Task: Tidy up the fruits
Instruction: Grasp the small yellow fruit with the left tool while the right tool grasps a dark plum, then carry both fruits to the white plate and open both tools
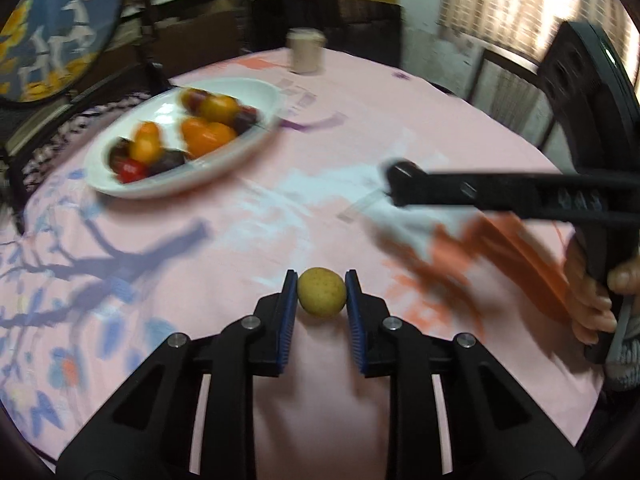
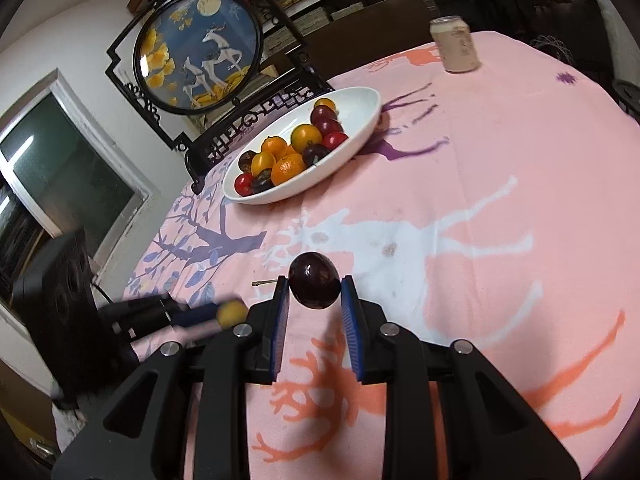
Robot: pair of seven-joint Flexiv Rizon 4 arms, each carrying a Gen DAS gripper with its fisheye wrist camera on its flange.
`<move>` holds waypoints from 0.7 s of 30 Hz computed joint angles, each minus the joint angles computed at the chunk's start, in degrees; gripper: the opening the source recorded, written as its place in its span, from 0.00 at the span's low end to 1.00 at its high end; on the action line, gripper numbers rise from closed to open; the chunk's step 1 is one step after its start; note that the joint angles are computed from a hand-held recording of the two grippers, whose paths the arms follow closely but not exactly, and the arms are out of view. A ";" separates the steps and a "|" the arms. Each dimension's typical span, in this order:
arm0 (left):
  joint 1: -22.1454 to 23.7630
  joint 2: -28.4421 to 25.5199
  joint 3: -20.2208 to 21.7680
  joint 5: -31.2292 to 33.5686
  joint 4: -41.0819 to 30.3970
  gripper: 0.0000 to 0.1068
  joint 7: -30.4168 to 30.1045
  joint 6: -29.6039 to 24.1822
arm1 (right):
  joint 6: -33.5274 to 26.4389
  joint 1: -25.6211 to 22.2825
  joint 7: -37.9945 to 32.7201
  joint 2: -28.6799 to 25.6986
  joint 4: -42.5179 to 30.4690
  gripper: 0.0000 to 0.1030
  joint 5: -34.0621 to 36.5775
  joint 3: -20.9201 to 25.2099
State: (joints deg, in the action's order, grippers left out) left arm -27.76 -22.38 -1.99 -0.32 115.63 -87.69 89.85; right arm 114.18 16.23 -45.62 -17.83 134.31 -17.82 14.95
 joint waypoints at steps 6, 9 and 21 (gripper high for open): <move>-2.86 -2.09 10.84 2.02 -9.73 0.23 -10.35 -3.18 | -11.09 8.74 -5.33 0.93 -9.87 0.26 2.63 -9.75; -0.40 -5.36 11.09 1.01 -15.67 0.23 -14.25 -4.92 | -13.48 13.70 -5.97 -2.37 -16.47 0.26 3.65 -15.47; 8.84 -13.57 5.56 -2.92 -25.57 0.32 -19.09 -7.40 | -18.23 8.22 -8.16 -18.26 -36.76 0.31 2.43 -7.36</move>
State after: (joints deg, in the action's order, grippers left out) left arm -18.92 -35.95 3.57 -3.25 90.06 -106.78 82.45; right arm 95.95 24.45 -53.78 -36.09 97.55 -15.39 7.59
